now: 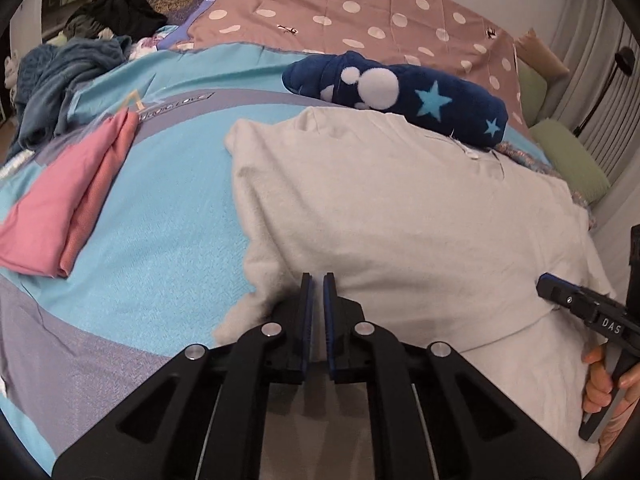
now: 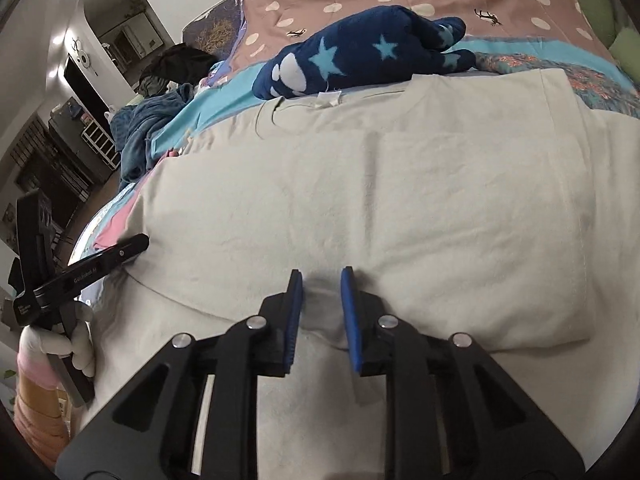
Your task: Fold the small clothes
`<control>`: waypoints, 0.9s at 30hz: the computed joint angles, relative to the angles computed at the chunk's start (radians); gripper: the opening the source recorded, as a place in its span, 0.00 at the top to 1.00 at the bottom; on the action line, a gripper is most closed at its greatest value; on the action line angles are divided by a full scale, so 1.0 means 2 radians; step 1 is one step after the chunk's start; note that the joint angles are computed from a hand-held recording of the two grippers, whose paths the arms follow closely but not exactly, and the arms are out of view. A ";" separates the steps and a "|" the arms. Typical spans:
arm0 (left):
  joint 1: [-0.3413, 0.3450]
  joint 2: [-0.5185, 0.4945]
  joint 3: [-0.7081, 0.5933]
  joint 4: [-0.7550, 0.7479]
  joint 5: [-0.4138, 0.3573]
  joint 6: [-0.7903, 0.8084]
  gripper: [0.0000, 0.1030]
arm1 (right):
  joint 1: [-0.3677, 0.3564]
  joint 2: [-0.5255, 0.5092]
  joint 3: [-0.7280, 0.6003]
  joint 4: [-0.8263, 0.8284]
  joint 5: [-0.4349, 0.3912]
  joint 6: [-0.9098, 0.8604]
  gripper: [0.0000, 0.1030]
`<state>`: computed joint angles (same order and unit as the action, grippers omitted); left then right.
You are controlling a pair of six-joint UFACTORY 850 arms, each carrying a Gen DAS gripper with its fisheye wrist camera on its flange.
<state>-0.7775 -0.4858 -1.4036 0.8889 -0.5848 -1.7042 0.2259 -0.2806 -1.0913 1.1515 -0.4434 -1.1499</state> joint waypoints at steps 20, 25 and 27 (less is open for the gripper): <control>-0.034 -0.262 -0.409 -0.142 -0.107 0.264 0.07 | -0.358 0.081 0.069 0.146 -0.060 0.010 0.51; -0.039 -0.280 -0.437 -0.140 -0.129 0.288 0.01 | -0.427 0.022 0.036 0.102 -0.035 0.149 0.51; -0.037 -0.273 -0.423 -0.141 -0.116 0.283 0.01 | -0.442 -0.007 0.020 0.099 -0.055 0.183 0.47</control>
